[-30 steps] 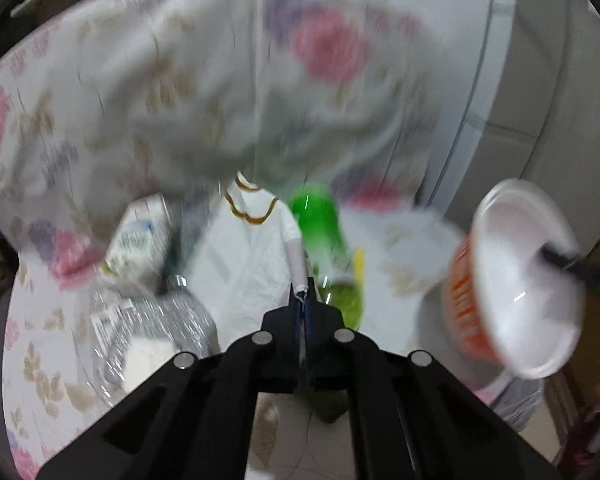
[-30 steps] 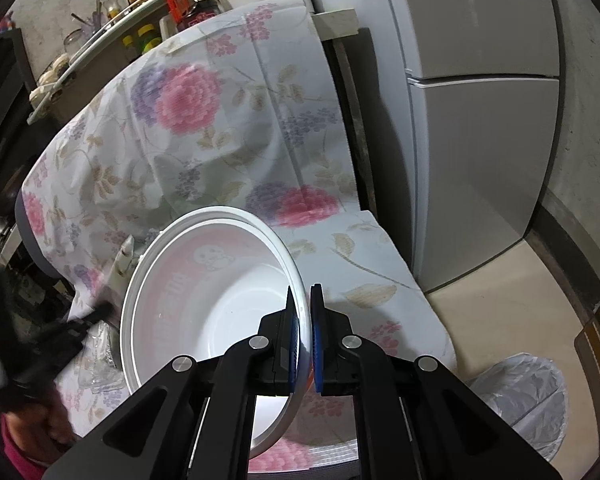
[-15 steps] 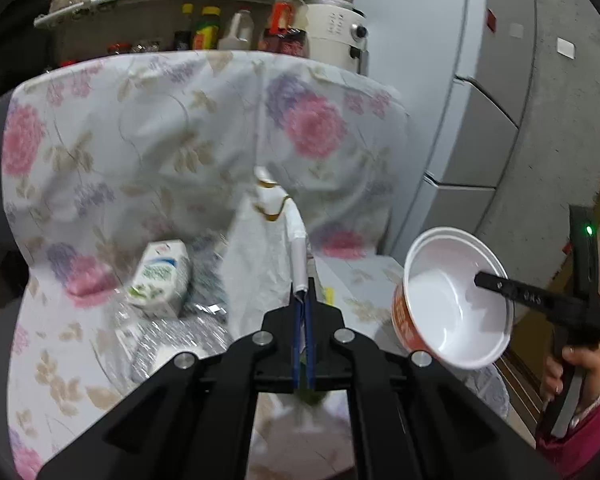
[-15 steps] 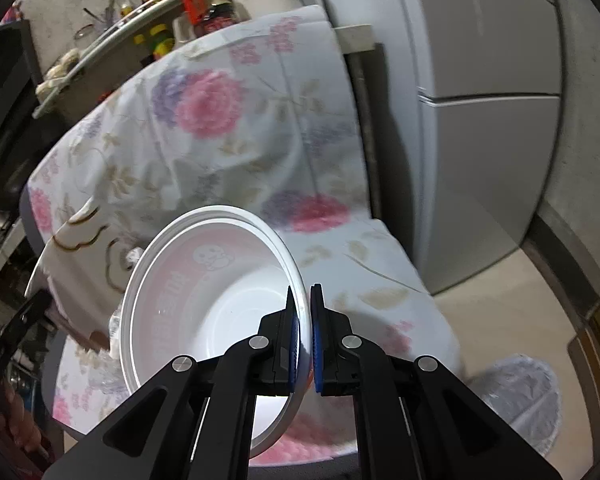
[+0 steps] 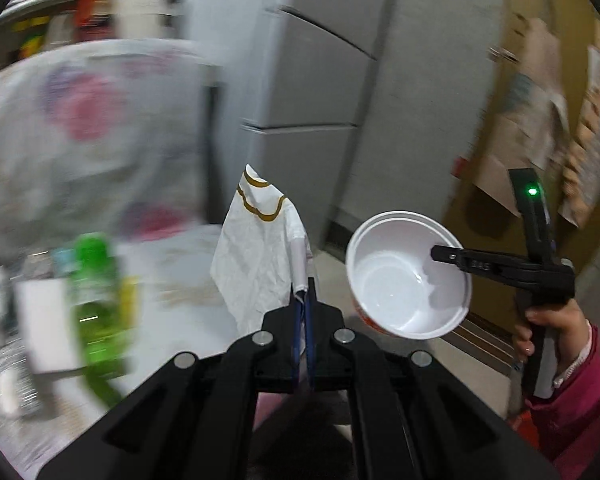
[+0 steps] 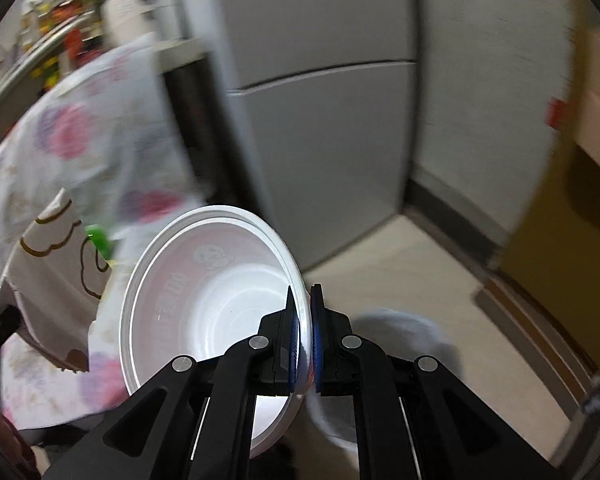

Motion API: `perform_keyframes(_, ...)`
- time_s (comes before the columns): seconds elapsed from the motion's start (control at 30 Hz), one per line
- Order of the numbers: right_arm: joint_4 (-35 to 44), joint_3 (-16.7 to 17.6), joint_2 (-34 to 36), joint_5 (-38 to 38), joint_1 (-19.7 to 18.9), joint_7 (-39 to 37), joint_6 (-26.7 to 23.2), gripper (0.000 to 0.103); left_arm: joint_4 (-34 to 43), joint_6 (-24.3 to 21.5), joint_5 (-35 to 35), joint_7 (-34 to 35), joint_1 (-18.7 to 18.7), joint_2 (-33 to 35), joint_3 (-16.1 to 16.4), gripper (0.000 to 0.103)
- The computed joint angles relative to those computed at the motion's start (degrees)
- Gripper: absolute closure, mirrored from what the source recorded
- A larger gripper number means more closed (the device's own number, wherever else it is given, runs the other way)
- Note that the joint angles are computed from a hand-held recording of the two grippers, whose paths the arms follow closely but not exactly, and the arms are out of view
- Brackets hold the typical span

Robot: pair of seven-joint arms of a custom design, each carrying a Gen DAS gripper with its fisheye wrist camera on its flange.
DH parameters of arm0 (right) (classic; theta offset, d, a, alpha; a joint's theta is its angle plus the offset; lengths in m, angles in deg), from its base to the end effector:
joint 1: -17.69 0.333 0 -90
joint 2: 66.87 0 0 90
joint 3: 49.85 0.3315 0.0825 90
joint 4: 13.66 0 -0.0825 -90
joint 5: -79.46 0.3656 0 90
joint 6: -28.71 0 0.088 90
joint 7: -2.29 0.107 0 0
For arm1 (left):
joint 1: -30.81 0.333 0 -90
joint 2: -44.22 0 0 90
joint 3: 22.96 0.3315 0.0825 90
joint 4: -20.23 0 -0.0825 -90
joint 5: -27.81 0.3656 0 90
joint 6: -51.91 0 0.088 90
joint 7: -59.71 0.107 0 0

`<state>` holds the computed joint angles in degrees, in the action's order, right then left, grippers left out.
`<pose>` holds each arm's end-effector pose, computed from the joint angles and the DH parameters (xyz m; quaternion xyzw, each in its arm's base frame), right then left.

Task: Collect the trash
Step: 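Carry cup and napkin to the trash bin and open both grippers, then move both tools back over the chair seat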

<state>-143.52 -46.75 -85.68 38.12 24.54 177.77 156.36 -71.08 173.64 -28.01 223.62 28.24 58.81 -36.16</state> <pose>0.4560 0.0617 0.5490 -0.2878 0.8943 -0.3092 0.1477 0.6256 -0.1968 0.5581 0.1966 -0.8609 0.4691 0.0084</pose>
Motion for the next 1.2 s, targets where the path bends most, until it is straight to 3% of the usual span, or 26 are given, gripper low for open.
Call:
perform_keyframes(0.17, -9.2, -1.3, -6.6, 2.9, -1.1, 2.9, -2.4, 0.096, 0.1, -7.6, 2.6, 0.4, -3.3, 1.5, -2.5, 0.102)
perform_keyframes(0.27, -14.3, -3.0, -9.2, 5.2, -1.9, 3.9, -1.3, 0.095, 0.1, -9.5, 5.3, 0.2, -6.0, 2.8, -3.2, 0.102)
perform_keyframes(0.47, -21.6, -6.5, -9.4, 7.4, -4.8, 4.2, 7.3, 0.086, 0.4, -6.7, 12.1, -2.1, -11.7, 6.0, -3.9, 0.102)
perform_keyframes(0.53, -23.5, -7.3, -8.8, 7.7, -6.1, 4.3, 11.6, 0.07, 1.4, -5.8, 14.2, -4.6, -13.2, 7.3, -3.9, 0.098)
perform_keyframes(0.6, -23.7, -6.9, -8.0, 8.1, -7.1, 4.0, 12.3, 0.052, 2.6, -5.4, 15.8, -6.8, -14.0, 8.5, -3.9, 0.077)
perform_keyframes(0.63, -23.6, -6.6, -7.6, 8.1, -7.4, 3.7, 12.3, 0.05, 2.6, -4.7, 15.7, -7.0, -14.0, 8.6, -4.1, 0.062)
perform_keyframes(0.67, -23.8, -6.6, -7.6, 8.3, -7.6, 3.3, 12.7, 0.05, 2.7, -4.4, 15.5, -7.0, -13.8, 8.7, -4.2, 0.058)
perform_keyframes(0.8, -23.8, -4.7, -10.0, 7.6, -8.6, 4.5, 11.4, 0.05, 2.6, -2.3, 15.4, -7.5, -12.9, 8.0, -3.9, 0.058)
perform_keyframes(0.97, -19.2, -0.2, -12.7, 1.4, -8.3, 7.1, 6.9, 0.05, 1.1, 4.9, 14.2, -6.0, -10.7, 5.1, -2.9, 0.058)
perform_keyframes(1.1, -13.0, 1.3, -9.1, -5.7, -6.6, 7.0, 12.2, 0.05, -0.5, 9.6, 13.3, -5.7, -7.9, 2.2, -1.3, 0.057)
perform_keyframes(1.2, -5.1, 1.4, -1.5, -6.7, -3.9, 2.9, 16.0, 0.05, -1.4, 13.1, 13.5, -7.3, -5.5, 0.9, 0.5, 0.053)
